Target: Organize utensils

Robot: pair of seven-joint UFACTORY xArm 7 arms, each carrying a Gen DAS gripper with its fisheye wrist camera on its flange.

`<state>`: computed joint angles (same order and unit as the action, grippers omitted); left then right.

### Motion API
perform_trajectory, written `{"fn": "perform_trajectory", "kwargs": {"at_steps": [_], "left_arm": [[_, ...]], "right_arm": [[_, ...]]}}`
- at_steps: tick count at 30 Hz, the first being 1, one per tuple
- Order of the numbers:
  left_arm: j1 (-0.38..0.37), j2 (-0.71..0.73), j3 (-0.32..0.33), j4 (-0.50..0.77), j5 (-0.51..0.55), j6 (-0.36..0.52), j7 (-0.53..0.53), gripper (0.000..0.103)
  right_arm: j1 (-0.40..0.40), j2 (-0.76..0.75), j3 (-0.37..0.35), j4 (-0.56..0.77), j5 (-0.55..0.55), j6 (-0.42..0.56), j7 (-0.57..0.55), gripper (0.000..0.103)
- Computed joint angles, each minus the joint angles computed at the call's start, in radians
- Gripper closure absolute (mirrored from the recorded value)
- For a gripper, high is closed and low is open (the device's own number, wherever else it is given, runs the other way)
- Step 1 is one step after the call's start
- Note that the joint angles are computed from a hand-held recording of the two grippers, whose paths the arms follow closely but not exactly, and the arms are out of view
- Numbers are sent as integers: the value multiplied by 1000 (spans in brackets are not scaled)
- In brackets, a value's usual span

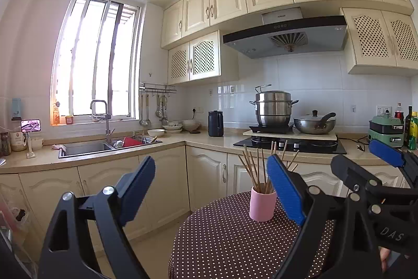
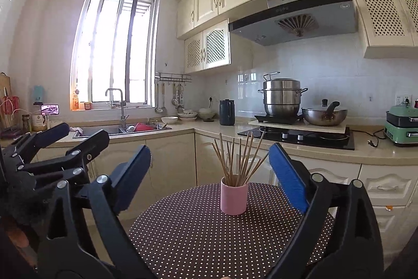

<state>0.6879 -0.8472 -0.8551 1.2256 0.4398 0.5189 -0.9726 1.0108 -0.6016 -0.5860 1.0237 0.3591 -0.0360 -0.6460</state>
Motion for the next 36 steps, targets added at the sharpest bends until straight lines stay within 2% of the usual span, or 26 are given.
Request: {"fn": "perform_trajectory", "kwargs": {"at_steps": [11,36], "left_arm": [[-3,-38,9,-1,-12,24,11,17],[-15,-40,17,-21,-23,22,22,17]], "right_arm": [[-31,-18,32,-19,-16,-3,12,12],[-52,-17,48,-20,-9,16,18,12]]}}
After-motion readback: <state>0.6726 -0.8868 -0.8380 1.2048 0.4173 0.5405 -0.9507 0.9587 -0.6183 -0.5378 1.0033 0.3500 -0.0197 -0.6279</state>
